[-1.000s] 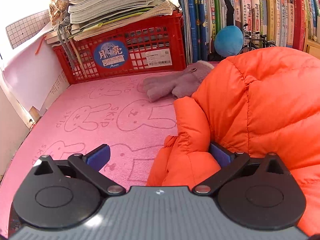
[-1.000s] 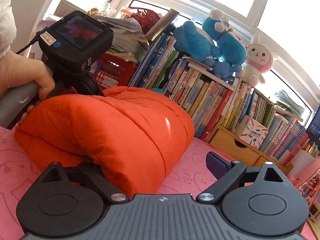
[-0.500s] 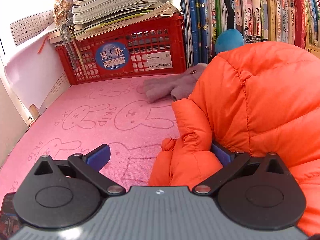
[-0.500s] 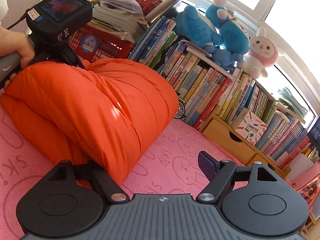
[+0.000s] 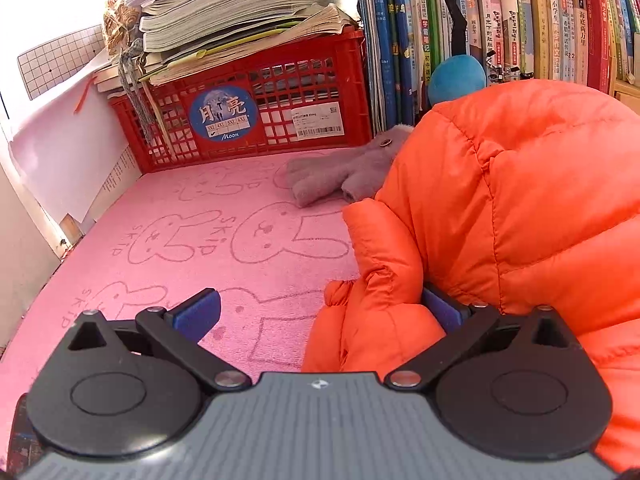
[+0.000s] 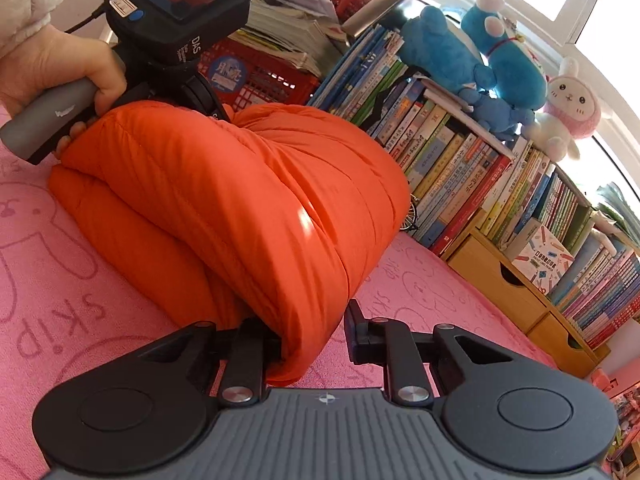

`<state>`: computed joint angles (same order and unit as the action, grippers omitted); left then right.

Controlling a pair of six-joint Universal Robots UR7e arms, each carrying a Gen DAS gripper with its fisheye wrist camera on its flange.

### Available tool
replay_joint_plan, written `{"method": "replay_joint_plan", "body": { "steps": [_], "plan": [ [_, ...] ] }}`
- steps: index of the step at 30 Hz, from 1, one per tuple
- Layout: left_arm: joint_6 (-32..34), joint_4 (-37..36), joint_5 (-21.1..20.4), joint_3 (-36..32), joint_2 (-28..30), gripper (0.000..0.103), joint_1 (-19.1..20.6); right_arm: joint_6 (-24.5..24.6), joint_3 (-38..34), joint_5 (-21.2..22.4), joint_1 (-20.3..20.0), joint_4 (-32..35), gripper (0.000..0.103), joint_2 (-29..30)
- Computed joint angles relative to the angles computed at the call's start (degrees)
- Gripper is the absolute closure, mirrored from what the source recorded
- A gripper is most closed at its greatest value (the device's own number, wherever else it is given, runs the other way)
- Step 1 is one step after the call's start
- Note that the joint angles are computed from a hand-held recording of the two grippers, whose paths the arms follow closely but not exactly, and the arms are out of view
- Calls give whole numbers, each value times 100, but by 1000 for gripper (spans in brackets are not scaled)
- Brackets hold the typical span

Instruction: Fold clothes

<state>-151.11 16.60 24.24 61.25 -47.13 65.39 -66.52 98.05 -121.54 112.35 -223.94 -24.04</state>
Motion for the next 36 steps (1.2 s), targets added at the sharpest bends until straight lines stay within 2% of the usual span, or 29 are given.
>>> {"method": "replay_joint_plan", "body": {
  "steps": [4,6,8,11,14,19,24,26,28,30,32,35,36],
  "plan": [
    [-607,1297,-404,-640,227,0,-194,688,-117,-140,110,697,89,-260],
    [-344,1173,-481,-301,-128,0,-351,810,-211,-164,156,882,90,-337],
    [202,712,-359,317,-703,0,-540,785,-261,-107,176,995,90,-400],
    [987,447,164,1272,-1633,0,-918,797,-311,-3,199,1230,90,-505],
    [1774,616,884,1954,-2149,0,-1197,824,-348,78,196,1461,90,-584],
    [3183,1023,2152,2369,-2117,0,-1250,775,-341,144,173,1698,90,-663],
    [3883,1069,2784,2189,-1679,3,-1006,771,-298,178,130,1855,90,-729],
    [4261,818,2803,2268,-1627,14,-942,794,-280,185,117,1878,90,-744],
    [4607,584,2813,2336,-1571,36,-880,823,-276,171,108,1896,90,-748],
    [4513,598,2623,2293,-1500,48,-837,876,-284,124,100,1932,90,-746],
    [4166,797,2311,2196,-1405,48,-817,964,-313,-4,95,1992,90,-727],
    [3334,1348,1585,2004,-1169,46,-791,1131,-343,-224,91,2065,90,-693],
    [3250,1341,1496,2080,-1200,46,-784,1206,-338,-280,96,2111,89,-690]
  ]
}}
